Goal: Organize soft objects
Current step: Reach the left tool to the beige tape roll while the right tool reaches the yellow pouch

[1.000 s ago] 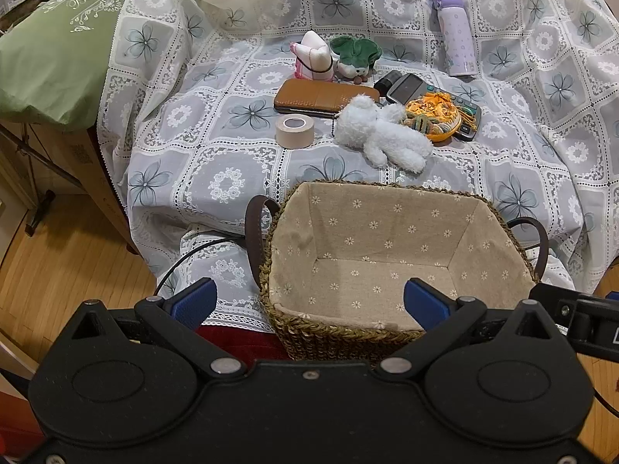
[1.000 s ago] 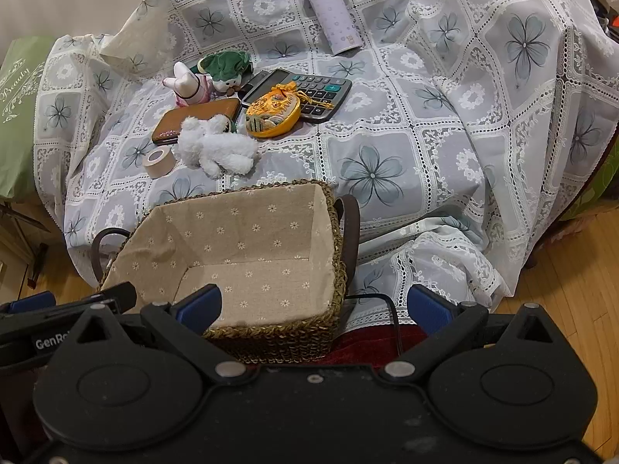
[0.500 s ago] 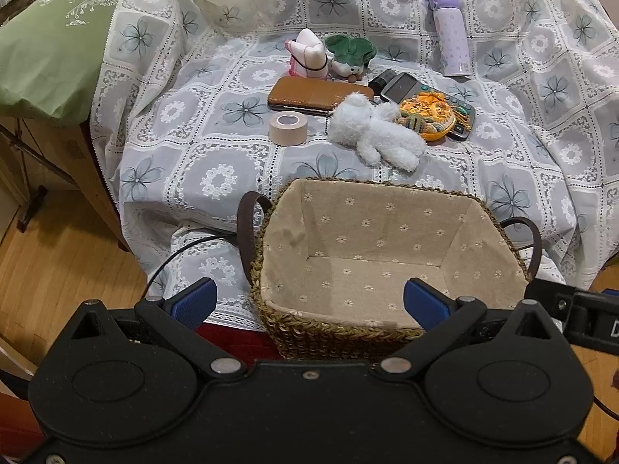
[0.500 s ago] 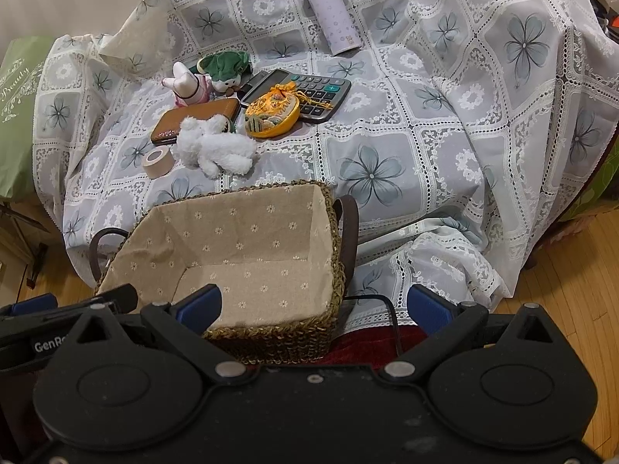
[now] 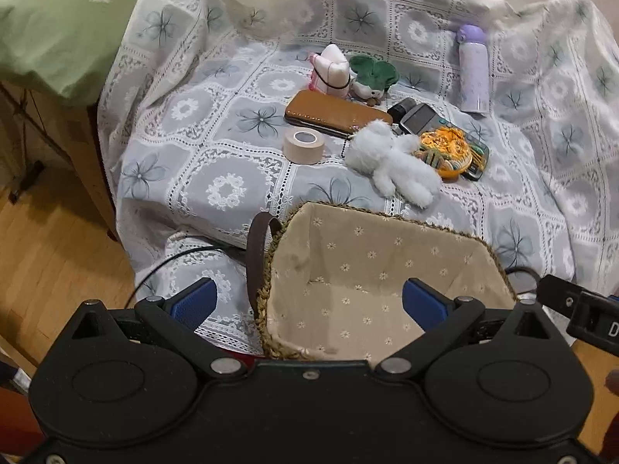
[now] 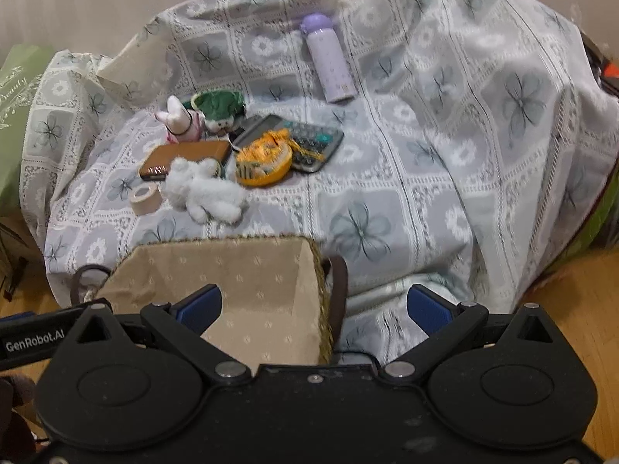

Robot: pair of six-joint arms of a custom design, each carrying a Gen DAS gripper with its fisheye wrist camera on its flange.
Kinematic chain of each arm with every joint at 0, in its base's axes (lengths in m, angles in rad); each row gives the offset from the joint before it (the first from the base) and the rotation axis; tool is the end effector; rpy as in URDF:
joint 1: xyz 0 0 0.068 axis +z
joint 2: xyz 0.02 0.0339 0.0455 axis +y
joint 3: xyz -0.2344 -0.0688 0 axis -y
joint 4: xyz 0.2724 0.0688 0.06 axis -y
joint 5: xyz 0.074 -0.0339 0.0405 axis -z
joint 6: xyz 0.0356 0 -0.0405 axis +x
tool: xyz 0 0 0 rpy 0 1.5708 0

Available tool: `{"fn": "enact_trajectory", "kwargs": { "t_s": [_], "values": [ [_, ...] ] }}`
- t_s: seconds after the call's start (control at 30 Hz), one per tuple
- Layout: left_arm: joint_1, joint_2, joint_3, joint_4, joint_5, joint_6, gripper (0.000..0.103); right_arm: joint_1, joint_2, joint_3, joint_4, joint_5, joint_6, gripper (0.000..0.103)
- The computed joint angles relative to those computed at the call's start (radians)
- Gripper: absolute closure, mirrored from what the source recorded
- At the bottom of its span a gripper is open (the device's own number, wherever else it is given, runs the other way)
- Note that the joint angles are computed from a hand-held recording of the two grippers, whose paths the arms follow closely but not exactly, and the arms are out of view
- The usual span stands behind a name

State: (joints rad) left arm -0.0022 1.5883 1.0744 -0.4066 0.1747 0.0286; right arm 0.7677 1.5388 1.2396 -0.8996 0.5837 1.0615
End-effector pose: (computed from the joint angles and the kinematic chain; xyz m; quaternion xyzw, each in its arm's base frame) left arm 0.3568 -0.0070 0.1794 0.0424 0.9435 -0.0785 0.3193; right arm 0.2498 0.2138 0.2282 0.1904 0.9233 -0.0322 0.3321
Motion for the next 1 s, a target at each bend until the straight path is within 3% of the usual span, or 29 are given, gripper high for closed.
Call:
{"fn": "enact_trajectory", "kwargs": {
  "t_s": [0.4,0.6,0.8,1.0],
  "values": [
    [-0.010,0.138,0.167,-0.018,-0.002,0.061,0.006,-0.111,0.117,0.085,0.130,-0.071,-0.198,0.007],
    [-0.015,0.276,0.336,-0.034,-0.025,0.087,0.005,-0.171,0.214,0.174,0.169,-0.131,-0.276,0.014],
    [-0.024,0.465,0.554,-0.104,-0.056,0.096,0.005,-0.218,0.313,0.256,0.235,-0.203,-0.361,0.014],
    [-0.039,0.618,0.736,-0.190,-0.066,0.095,0.004,-0.264,0.452,0.392,0.222,-0.244,-0.409,0.014]
  ]
}}
